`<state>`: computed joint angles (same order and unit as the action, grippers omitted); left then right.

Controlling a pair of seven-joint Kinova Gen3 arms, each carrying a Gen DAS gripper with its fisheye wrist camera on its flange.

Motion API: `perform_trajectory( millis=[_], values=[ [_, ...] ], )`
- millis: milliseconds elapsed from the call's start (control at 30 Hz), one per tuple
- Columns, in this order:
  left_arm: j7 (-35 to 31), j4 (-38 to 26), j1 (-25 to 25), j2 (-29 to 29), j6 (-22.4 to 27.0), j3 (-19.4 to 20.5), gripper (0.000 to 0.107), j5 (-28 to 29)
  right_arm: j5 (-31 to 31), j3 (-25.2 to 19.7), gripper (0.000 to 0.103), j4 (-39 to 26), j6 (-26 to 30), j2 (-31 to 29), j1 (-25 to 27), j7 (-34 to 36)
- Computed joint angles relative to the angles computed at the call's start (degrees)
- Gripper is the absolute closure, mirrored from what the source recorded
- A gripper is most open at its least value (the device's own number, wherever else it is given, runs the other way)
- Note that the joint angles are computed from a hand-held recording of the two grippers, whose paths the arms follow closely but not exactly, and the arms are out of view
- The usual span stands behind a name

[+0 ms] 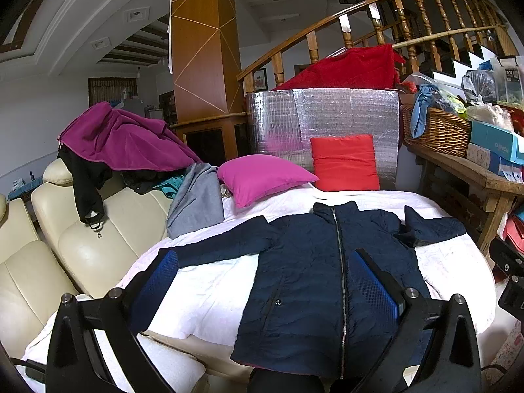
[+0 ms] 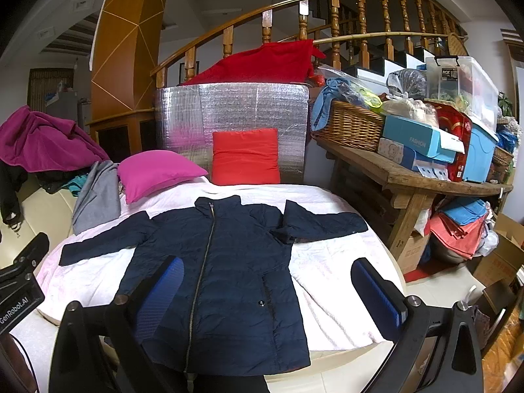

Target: Fold large clothes

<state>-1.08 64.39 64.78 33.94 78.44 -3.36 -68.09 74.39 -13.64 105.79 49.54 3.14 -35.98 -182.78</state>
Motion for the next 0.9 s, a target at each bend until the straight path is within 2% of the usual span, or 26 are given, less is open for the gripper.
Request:
perform_trajectory(
  millis=[67,233,300,367,533,700,767,900],
  values=[
    [-0.1,-0.2,-0.1,0.1,-0.1,0.1,0.004,0.1,0.0,-1.2,0.000,-0.2,0.5,0.1,1.1,0.0],
    [-1.1,-1.6,-0.7,0.6,-0.8,-0.2,0.004,0.5,1.6,-11.6,0.000,-0.8,1.3,1.1,11.3,-0.8],
    [-1.9,-2.6,-1.1,1.1,-1.2,-0.5,0.004,0.7,1.6,-13.6,0.000,-1.4,1.4,1.5,13.7,0.3],
    [-3.1,-3.8,-1.6,1.7,-1.9,-0.8,0.004,1.1,1.0,-12.3,0.000,-2.2,1.6,1.9,12.8,1.1],
    [-7.5,-9.0,-4.8,4.0,-5.2,-2.0,0.004,3.9,-0.2,-11.0,0.000,-4.1,0.8,3.5,14.5,3.1],
    [-14.2,-17.4,-10.7,8.7,-9.0,-2.8,0.004,11.1,-5.2,-0.5,0.000,-8.3,-1.7,6.1,10.5,8.6],
    [-18.2,-21.7,-15.1,11.2,-10.7,-1.3,0.004,15.8,-8.6,1.0,0.000,-11.1,-4.2,8.2,12.9,12.8],
    [-25.9,-32.3,-22.4,19.1,-10.0,0.5,0.004,23.8,-16.7,-0.2,0.000,-16.7,-13.1,13.6,23.3,22.0]
  ],
)
